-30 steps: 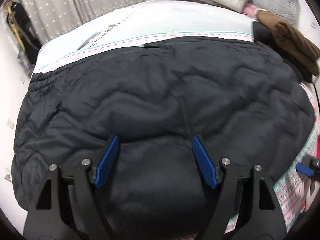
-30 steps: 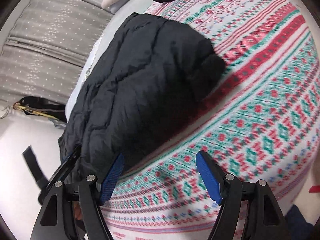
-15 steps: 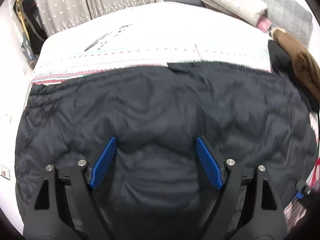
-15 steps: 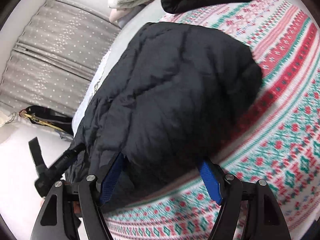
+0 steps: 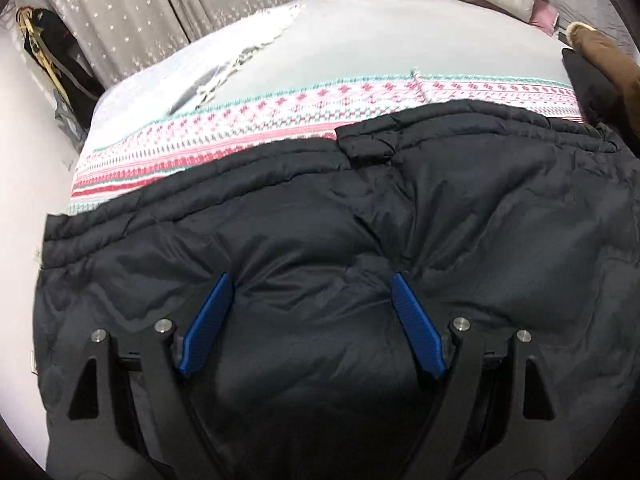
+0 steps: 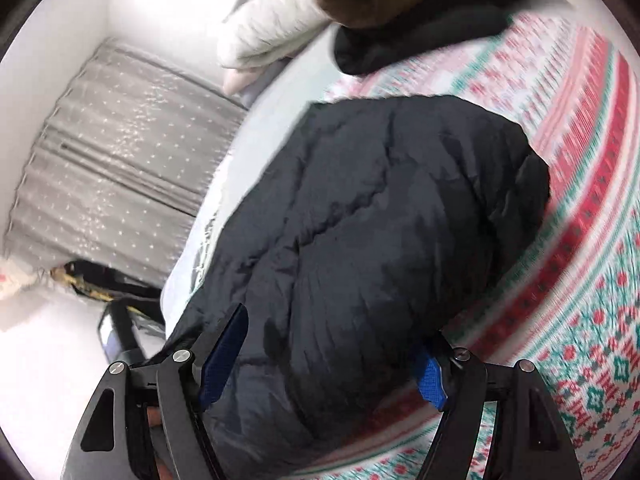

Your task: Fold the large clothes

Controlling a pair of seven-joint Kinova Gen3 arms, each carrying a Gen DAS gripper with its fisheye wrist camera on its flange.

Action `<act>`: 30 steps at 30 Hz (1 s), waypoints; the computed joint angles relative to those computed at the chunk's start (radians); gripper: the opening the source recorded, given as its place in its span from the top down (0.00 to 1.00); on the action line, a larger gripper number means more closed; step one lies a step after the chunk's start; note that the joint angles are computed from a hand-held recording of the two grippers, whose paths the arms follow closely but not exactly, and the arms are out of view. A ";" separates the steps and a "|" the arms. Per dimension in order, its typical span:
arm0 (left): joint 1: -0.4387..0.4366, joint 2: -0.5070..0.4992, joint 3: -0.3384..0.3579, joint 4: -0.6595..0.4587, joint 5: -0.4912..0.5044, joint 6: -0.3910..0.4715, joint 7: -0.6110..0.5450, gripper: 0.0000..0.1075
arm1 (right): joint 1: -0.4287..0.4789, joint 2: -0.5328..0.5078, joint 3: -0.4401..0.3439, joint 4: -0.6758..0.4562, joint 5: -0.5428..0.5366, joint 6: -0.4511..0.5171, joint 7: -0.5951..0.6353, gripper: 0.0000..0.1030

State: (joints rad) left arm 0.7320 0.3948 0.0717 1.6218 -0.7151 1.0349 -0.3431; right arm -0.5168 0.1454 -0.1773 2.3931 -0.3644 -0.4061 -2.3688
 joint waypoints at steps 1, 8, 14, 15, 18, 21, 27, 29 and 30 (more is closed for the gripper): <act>-0.009 -0.005 0.000 0.005 0.010 -0.010 -0.001 0.23 | -0.046 -0.008 0.035 0.002 -0.029 -0.005 0.041 0.25; -0.016 -0.042 0.005 0.062 0.000 -0.063 0.034 0.23 | 0.060 0.024 -0.088 0.007 -0.117 -0.055 0.024 0.25; -0.002 -0.024 0.007 0.050 -0.031 -0.032 0.041 0.23 | -0.057 -0.019 0.002 0.039 -0.122 -0.132 0.090 0.27; 0.000 -0.023 0.007 0.050 -0.034 -0.031 0.045 0.23 | -0.057 -0.028 0.012 0.036 -0.089 -0.120 0.089 0.27; -0.001 -0.028 0.011 0.053 -0.033 -0.037 0.046 0.23 | 0.044 -0.008 -0.063 0.029 -0.050 -0.085 -0.003 0.26; 0.000 -0.030 0.014 0.051 -0.033 -0.035 0.038 0.23 | 0.183 0.045 -0.196 0.061 -0.059 -0.149 -0.125 0.26; 0.015 -0.022 0.011 0.050 -0.054 -0.017 0.054 0.23 | 0.329 0.122 -0.279 0.104 0.157 -0.308 -0.275 0.62; 0.019 -0.019 0.012 0.048 -0.058 -0.012 0.057 0.23 | 0.292 0.097 -0.244 0.111 0.158 -0.304 -0.268 0.71; 0.023 -0.016 0.012 0.046 -0.063 -0.007 0.057 0.23 | 0.246 0.067 -0.206 0.109 0.138 -0.281 -0.239 0.74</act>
